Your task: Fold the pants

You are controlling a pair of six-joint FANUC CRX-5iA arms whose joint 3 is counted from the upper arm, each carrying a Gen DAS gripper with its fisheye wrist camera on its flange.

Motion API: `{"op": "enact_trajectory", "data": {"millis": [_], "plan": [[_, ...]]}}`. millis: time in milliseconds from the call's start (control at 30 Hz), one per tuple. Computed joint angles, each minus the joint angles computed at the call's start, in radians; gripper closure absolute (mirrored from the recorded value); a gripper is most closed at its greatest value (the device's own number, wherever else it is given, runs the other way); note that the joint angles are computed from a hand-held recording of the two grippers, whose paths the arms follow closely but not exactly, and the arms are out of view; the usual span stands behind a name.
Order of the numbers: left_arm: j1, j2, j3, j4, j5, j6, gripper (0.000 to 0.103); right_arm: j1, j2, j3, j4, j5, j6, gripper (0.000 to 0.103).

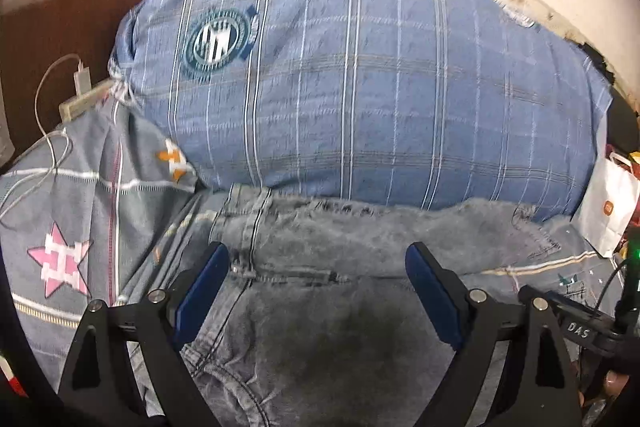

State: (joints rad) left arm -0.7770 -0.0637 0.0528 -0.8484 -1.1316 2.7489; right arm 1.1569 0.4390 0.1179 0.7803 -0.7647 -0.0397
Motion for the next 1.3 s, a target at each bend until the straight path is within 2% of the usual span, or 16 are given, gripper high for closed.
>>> {"op": "enact_trajectory", "data": {"millis": [100,200,333,567,633,700,767,833,900,1000,1067,1200,1300], "plan": [[0.008,0.036,0.028,0.029,-0.033,-0.067,0.013,0.0,0.0,0.0,-0.004,0.001,0.0,0.021],[0.019,0.022,0.009,0.052,0.01,-0.065,0.013,0.0,-0.002,-0.004,0.008,-0.001,-0.007,0.021],[0.038,0.05,0.023,0.095,-0.003,-0.114,0.013,-0.003,-0.002,-0.002,-0.007,0.003,-0.001,0.021],[0.033,0.038,0.015,0.082,-0.007,-0.088,0.013,-0.002,-0.001,-0.001,-0.009,0.0,-0.002,0.021],[0.015,0.014,0.001,0.043,0.01,-0.05,0.013,-0.001,-0.002,-0.004,-0.001,-0.001,-0.007,0.021],[-0.009,0.018,0.009,0.0,-0.009,-0.038,0.012,-0.002,-0.001,-0.005,0.002,-0.003,-0.01,0.021],[0.001,0.033,0.021,0.022,-0.023,-0.066,0.012,-0.002,0.001,-0.003,-0.002,-0.004,-0.008,0.021],[0.012,0.018,0.008,0.039,0.001,-0.058,0.012,-0.002,0.0,-0.003,-0.002,-0.005,-0.01,0.021],[0.003,0.02,0.014,0.02,-0.014,-0.044,0.012,-0.001,-0.002,-0.007,0.006,-0.006,-0.016,0.021],[0.017,0.035,0.026,0.047,-0.033,-0.073,0.012,-0.003,-0.002,-0.008,0.001,-0.004,-0.017,0.021],[0.009,0.007,0.005,0.03,-0.007,-0.029,0.012,-0.003,-0.003,-0.009,0.002,-0.004,-0.017,0.021],[-0.036,0.013,0.028,-0.044,-0.063,-0.005,0.012,-0.003,-0.002,-0.009,0.008,-0.006,-0.022,0.021],[-0.042,-0.022,-0.001,-0.056,-0.024,0.048,0.012,-0.004,-0.006,-0.016,0.021,-0.004,-0.036,0.021]]}}
